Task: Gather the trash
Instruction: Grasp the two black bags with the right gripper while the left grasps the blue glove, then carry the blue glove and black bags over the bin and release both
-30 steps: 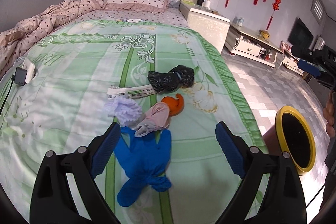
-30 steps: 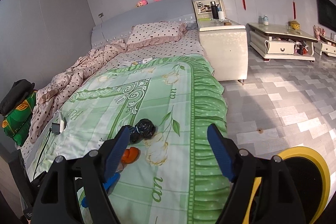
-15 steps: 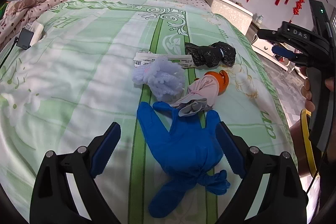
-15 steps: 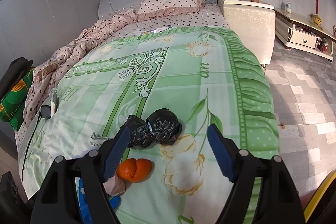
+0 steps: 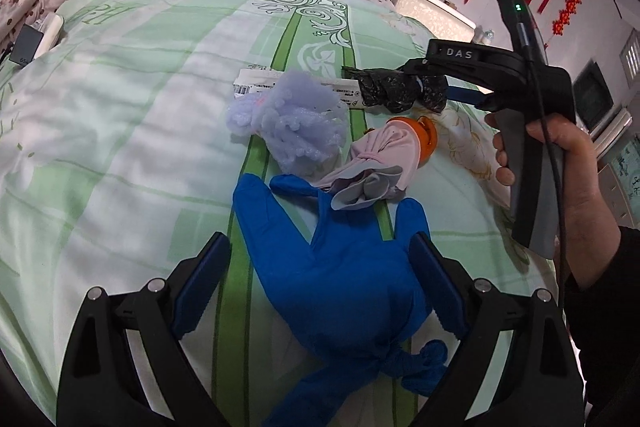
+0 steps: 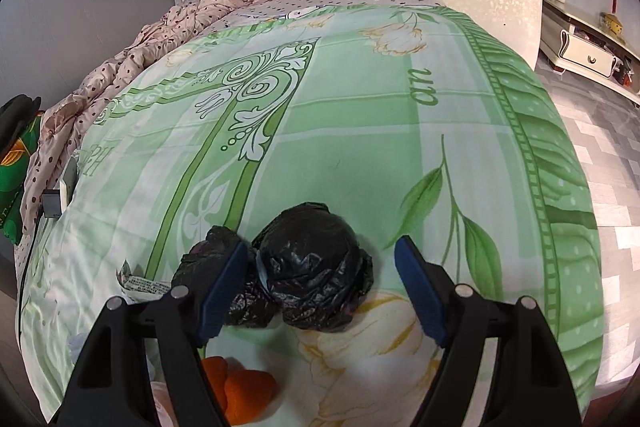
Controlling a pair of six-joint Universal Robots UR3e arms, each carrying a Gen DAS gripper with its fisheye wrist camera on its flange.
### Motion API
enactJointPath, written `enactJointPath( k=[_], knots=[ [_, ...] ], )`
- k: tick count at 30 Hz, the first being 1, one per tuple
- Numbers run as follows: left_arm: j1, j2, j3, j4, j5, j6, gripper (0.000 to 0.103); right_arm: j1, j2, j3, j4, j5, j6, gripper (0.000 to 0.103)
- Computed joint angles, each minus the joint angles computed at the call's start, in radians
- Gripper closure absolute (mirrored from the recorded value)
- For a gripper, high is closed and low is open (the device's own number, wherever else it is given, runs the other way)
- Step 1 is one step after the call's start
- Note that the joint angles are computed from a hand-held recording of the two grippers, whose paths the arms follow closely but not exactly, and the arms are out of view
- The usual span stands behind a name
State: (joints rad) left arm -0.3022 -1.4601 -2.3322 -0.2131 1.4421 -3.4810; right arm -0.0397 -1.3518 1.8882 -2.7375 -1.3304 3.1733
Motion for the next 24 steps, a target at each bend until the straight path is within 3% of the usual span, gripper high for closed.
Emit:
enactJointPath(
  k=[3, 5, 6, 10, 12, 16, 24],
  knots=[
    [-0.023, -0.007, -0.002, 0.019, 0.007, 0.004, 0.023, 0.009, 0.021, 0.003, -0.028, -0.004, -0.001, 0.032],
    [-0.04, -0.014, 0.002, 0.024, 0.01, 0.008, 0.028, 0.02, 0.033, -0.002, -0.038, -0.009, -0.004, 0.039],
    [-0.05, -0.019, 0.007, 0.022, 0.016, 0.011, 0.036, 0.025, 0.037, -0.004, -0.036, -0.009, -0.011, 0.047],
    [-0.081, -0.044, 0.022, 0.031, 0.007, 0.033, 0.072, 0.053, 0.05, -0.012, -0.05, -0.035, -0.018, 0.059],
    [-0.098, -0.046, 0.025, 0.036, 0.014, 0.035, 0.079, 0.044, 0.042, -0.007, -0.044, -0.011, -0.009, 0.065],
    [-0.093, -0.031, 0.02, 0.036, -0.003, 0.047, 0.087, 0.018, 0.001, 0.014, -0.024, 0.035, 0.012, 0.075],
    [-0.09, 0.057, 0.013, -0.026, -0.007, 0.055, 0.089, -0.03, -0.137, 0.083, 0.006, 0.076, 0.017, 0.077]
  ],
)
